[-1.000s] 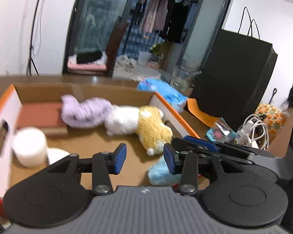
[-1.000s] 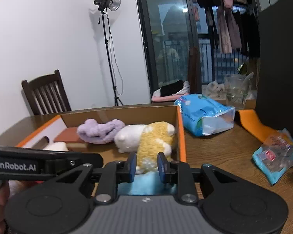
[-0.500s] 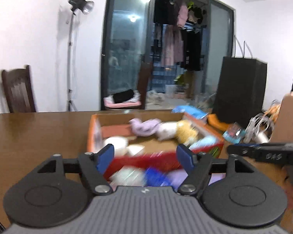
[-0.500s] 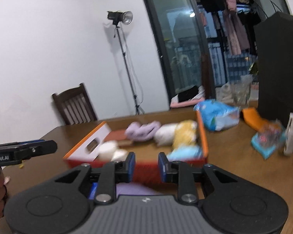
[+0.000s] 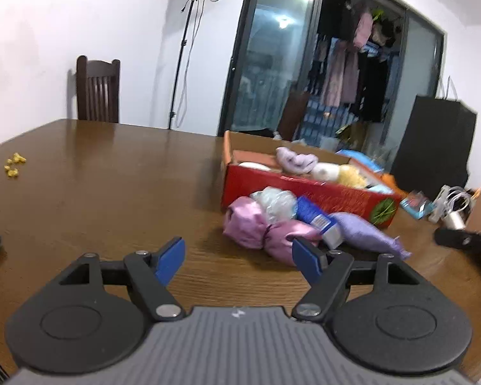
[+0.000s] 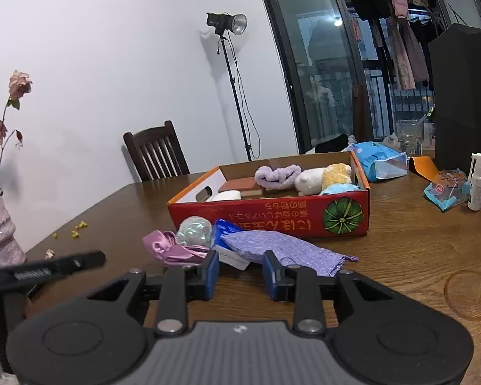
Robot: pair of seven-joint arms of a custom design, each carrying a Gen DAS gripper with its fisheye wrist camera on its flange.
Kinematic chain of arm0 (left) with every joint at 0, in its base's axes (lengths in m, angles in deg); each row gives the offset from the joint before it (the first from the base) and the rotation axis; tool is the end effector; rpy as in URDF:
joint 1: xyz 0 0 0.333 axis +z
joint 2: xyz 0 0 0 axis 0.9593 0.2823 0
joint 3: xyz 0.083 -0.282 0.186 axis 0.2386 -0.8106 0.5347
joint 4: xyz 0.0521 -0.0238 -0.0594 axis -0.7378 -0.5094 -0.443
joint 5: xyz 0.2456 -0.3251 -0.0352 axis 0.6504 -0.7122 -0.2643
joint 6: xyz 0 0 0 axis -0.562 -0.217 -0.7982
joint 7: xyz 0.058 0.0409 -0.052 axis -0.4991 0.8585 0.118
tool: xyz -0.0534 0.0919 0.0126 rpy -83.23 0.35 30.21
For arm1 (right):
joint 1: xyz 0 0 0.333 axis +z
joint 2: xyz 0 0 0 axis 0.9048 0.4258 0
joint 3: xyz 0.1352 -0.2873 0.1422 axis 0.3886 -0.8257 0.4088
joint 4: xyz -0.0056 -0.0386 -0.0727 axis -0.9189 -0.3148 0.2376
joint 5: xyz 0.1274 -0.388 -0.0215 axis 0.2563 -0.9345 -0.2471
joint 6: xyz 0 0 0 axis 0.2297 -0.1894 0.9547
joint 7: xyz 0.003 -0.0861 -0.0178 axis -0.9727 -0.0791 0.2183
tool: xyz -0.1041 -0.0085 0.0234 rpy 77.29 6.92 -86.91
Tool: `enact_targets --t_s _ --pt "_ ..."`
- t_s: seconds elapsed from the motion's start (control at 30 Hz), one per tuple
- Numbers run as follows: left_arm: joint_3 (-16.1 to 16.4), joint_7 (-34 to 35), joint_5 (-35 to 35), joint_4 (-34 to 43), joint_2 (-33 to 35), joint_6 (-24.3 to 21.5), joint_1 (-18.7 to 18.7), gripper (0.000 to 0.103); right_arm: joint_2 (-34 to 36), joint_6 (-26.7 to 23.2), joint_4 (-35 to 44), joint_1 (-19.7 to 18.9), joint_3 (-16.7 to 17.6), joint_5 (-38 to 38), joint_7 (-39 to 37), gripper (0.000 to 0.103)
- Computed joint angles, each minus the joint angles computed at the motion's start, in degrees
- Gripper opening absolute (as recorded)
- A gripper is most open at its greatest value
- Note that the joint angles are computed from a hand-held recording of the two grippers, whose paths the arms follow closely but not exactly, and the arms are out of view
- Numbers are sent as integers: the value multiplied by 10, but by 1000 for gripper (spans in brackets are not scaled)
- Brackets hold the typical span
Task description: Organize soft objects
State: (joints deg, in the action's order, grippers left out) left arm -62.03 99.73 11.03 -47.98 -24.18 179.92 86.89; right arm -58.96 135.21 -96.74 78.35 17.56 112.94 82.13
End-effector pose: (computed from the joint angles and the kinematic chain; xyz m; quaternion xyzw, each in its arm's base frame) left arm 0.6884 -0.2069 0.4190 -0.4797 0.6963 -0.4888 0.2148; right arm 0.5448 0.0931 0.4307 -0.5157 0.6588 -0.3315 0.4360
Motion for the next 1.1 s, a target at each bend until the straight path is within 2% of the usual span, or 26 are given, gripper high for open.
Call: enact_targets --t_s 0.03,0.13,0.2,0.23,0.4,0.5,0.57,0.67,0.77,0.83,0.9,0.93,0.97,1.03,1.07,1.1 --pt "7 1 -2 0 0 3 -4 76 1 -2 2 3 0 9 -6 31" --pt "-36 3 20 11 20 -10 31 78 8 -1 6 2 3 -2 5 31" --pt "-27 11 10 18 24 -13 20 79 17 -3 12 -5 7 -30 28 32" --pt "-38 16 11 22 32 -21 27 79 23 -10 18 -6 7 -38 30 32" --pt "-94 68 -4 56 79 -65 50 79 50 -46 55 -5 7 -61 20 32" --pt "-145 113 -16 92 123 -102 70 78 71 -72 88 -14 8 -78 22 32" --pt "-187 152 -27 127 161 -135 81 78 87 -86 114 -33 21 -107 38 32" --pt "-217 208 -48 202 212 -180 65 78 122 -111 161 -93 68 -185 91 33" --pt "-267 273 -86 292 276 -252 49 78 157 -136 216 -93 69 -197 86 35" --pt "-277 302 -111 349 305 -293 27 77 180 -147 255 -94 69 -195 80 35" --pt "-280 320 -136 385 323 -322 13 68 198 -172 290 -98 71 -191 71 35" --pt "-275 323 -148 401 328 -341 5 55 207 -188 306 -107 80 -191 67 35" --pt "-258 314 -154 411 323 -357 -4 51 213 -204 316 -117 91 -190 60 35" --pt "-263 329 -172 396 320 -346 6 44 225 -228 328 -124 103 -181 45 36" --pt "-271 344 -181 394 322 -350 11 36 227 -228 324 -124 106 -175 38 36" --pt "-273 353 -189 390 320 -352 13 34 228 -214 318 -126 111 -170 30 36"
